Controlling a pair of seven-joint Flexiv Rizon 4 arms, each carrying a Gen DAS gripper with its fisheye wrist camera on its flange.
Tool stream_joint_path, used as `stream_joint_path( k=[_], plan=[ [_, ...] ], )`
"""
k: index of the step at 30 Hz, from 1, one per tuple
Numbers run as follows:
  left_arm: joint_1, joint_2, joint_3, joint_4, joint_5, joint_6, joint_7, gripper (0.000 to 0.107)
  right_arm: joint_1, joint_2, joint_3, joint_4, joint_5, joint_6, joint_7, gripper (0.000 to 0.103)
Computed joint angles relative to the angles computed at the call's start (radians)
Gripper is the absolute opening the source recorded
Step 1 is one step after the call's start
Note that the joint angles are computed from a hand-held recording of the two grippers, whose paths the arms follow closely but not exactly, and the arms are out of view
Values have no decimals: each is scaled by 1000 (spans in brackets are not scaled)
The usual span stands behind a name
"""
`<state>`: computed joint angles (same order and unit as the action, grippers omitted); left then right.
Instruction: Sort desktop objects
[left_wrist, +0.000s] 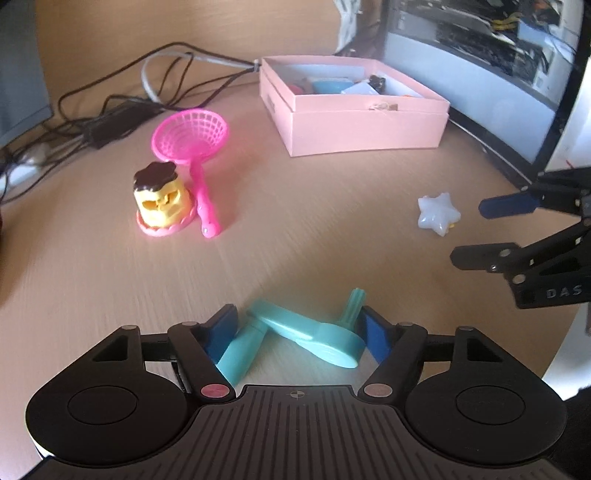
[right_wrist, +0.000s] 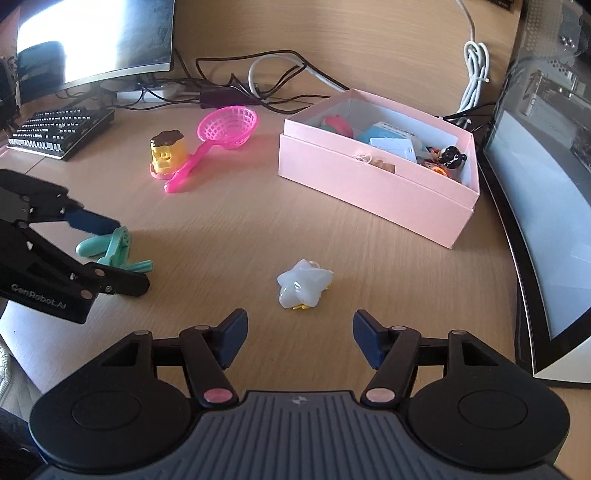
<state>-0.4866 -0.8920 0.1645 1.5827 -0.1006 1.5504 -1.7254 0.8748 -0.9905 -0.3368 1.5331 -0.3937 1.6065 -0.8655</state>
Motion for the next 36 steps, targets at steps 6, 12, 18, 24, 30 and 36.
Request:
stream_joint_path(
  k=[6, 12, 18, 24, 30, 36],
  plan=[
    [-35, 33, 22, 40, -10, 7, -55, 71, 3, -29, -23, -38, 3, -1, 8, 64],
    [-65, 38, 53, 56, 6, 9, -84, 71, -26, -65, 2, -109, -15, -28, -1, 47],
    [-67, 43, 60, 66, 26, -24, -101, 85, -51, -72, 32, -130, -38, -36, -13, 36],
    [-86, 38, 84, 65, 36, -10, -125, 76, -53, -69, 38, -129, -42, -39, -10, 36],
    [-60, 48, 55, 55, 31, -15, -140, 75, -79, -23, 76, -90, -47, -29, -30, 36],
    [-6, 66, 2, 24, 32, 49, -84, 75, -19, 43, -43, -13, 11, 80, -19, 36]
  ],
)
